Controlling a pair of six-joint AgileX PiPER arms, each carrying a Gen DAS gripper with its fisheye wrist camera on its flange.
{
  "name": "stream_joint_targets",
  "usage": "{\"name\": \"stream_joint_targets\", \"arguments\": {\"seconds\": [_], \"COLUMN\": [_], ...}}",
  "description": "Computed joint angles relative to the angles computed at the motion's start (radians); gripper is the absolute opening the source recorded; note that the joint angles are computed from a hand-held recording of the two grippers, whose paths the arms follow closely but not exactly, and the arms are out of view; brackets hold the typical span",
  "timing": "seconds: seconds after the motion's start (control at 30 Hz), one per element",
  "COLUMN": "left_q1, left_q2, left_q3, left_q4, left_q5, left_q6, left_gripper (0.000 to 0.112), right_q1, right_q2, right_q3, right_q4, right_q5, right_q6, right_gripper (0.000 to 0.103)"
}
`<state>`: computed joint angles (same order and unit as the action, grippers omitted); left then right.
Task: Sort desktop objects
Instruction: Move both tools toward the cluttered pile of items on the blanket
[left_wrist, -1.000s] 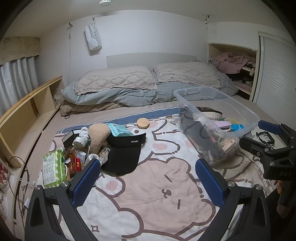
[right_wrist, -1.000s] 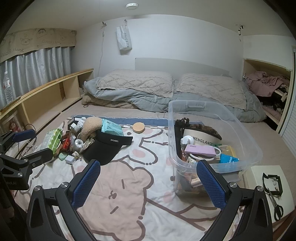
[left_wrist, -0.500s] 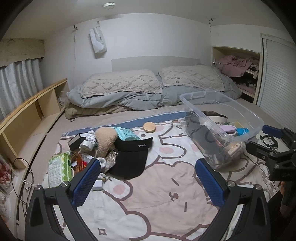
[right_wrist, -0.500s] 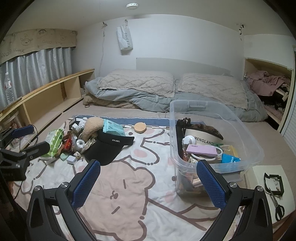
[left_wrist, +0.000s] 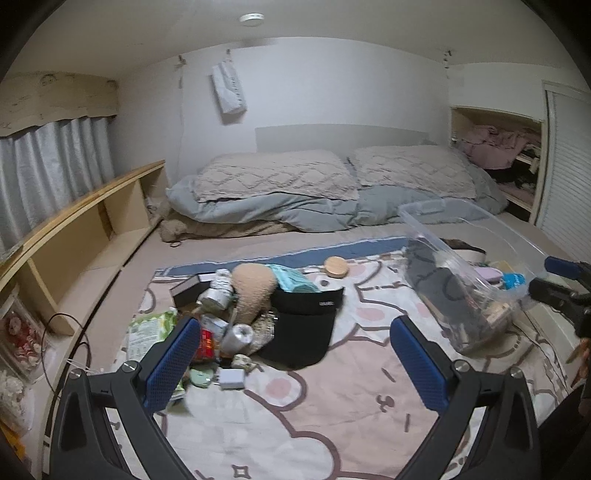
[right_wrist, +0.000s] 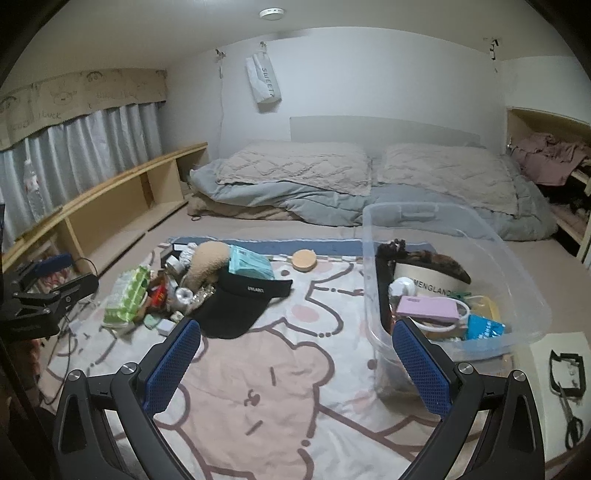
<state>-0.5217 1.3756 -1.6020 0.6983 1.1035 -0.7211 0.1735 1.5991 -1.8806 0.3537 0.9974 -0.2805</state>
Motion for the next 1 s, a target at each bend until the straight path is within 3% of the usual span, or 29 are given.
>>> {"name": "stream_joint_targets", "arguments": {"seconds": [0.23, 0.57, 0.73, 1.0], "left_q1": [0.135, 0.409, 0.551, 0.683], "left_q2": [-0.036, -0.075, -0.089, -0.067], "left_q3": [0.03, 0.197, 0.321, 0.502], "left_q4": [-0.077, -0.127, -0.192, -0.23], "left_q5": [-0.042, -0.162, -0.266, -0.404], "left_q6": [0.052, 0.126, 0.163, 0.157], "left_gripper": [0.103, 0.103, 0.103, 0.103], "right_q1": [0.03, 0.062, 0.107, 0.239], "right_q2": [0.074, 0.298, 0.393, 0.417], "right_q3": [-0.109, -0.384, -0.465, -0.311], "right_q4": [-0.074, 0.0, 0.018, -0.049], "right_q5": [-0.01, 0.136, 0.195, 0.048], "right_q6": [0.097, 0.045, 0.013, -0.127], "right_gripper": [0.103, 0.103, 0.103, 0.103]}}
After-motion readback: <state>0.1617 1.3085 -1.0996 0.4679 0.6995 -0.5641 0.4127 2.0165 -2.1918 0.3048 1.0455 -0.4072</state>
